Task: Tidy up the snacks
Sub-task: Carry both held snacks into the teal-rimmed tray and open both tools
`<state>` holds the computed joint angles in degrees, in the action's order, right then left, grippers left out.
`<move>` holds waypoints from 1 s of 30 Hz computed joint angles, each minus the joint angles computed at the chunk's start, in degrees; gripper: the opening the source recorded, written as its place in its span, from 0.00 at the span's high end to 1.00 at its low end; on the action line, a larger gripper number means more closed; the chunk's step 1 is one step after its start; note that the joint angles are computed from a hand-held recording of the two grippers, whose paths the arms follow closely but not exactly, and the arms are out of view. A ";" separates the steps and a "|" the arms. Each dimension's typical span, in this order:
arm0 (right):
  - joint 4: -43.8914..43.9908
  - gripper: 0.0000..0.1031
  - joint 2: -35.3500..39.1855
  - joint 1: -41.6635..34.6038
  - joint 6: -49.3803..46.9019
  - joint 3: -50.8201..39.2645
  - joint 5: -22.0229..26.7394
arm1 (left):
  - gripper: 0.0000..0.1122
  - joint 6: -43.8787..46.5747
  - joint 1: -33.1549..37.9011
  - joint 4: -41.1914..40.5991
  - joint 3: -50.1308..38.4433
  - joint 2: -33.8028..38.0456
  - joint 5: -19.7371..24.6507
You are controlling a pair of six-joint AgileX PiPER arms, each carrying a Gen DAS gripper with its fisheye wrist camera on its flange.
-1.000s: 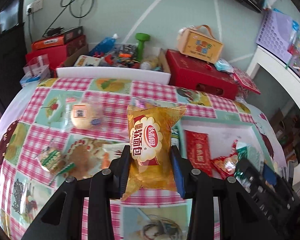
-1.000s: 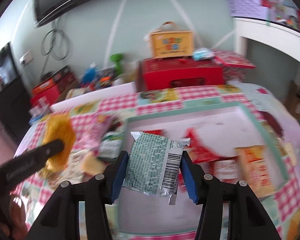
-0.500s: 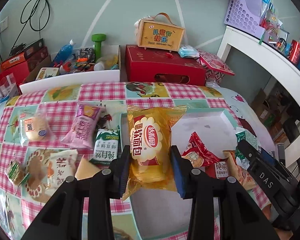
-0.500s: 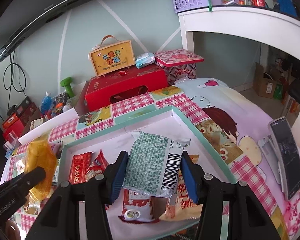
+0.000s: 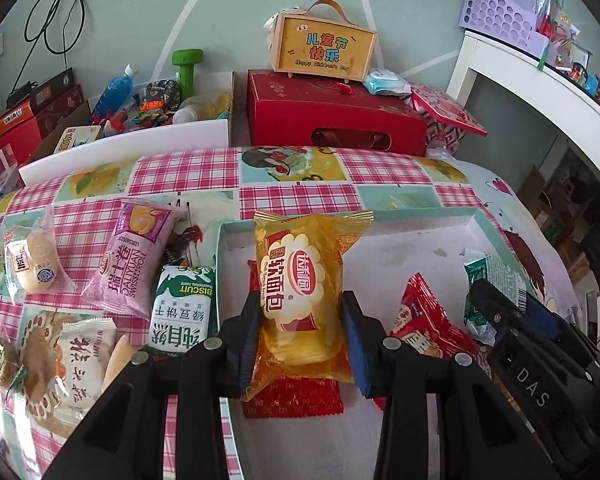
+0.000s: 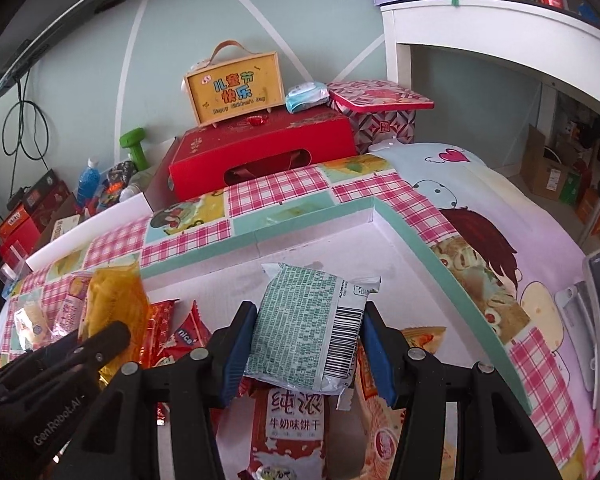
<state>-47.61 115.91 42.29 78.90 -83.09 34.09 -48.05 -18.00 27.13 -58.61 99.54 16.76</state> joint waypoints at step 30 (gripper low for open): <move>10.50 0.22 2.41 -0.11 -11.42 -7.93 10.08 | 0.36 4.95 0.12 -5.30 -3.05 -2.92 9.49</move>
